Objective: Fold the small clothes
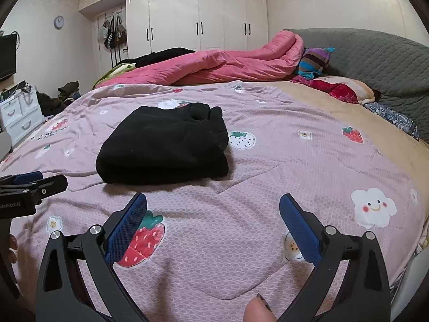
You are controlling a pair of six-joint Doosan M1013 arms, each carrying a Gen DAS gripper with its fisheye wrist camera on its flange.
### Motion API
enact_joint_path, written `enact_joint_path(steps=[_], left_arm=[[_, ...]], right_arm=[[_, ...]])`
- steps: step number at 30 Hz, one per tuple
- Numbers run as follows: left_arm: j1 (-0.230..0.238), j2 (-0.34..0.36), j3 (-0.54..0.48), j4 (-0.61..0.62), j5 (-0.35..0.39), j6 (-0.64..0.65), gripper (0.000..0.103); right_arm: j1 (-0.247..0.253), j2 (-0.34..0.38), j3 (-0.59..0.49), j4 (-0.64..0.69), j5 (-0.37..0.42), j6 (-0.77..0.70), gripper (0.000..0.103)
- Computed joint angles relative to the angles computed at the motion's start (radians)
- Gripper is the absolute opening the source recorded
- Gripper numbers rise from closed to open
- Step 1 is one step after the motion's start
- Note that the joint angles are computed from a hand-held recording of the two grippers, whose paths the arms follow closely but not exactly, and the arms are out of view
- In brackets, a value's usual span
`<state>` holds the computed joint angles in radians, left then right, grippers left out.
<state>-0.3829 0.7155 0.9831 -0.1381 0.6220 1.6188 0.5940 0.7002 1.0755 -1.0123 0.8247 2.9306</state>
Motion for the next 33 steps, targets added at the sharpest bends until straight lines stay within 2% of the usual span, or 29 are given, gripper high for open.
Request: enact_joint_path(steps=[4,14,33], left_arm=[[0.002,0.004,-0.008,-0.018,0.015,0.008,0.094],[-0.001,0.010,-0.020,0.034,0.028,-0.041,0.094],[0.000,0.011,-0.022,0.060,0.030,-0.070,0.094]], right_arm=[[-0.001,-0.005,0.007,-0.005,-0.005,0.010,0.099],[-0.002,-0.006,0.010,-0.002,-0.001,0.010,0.099],[-0.002,-0.004,0.007,-0.003,0.002,0.003,0.099]])
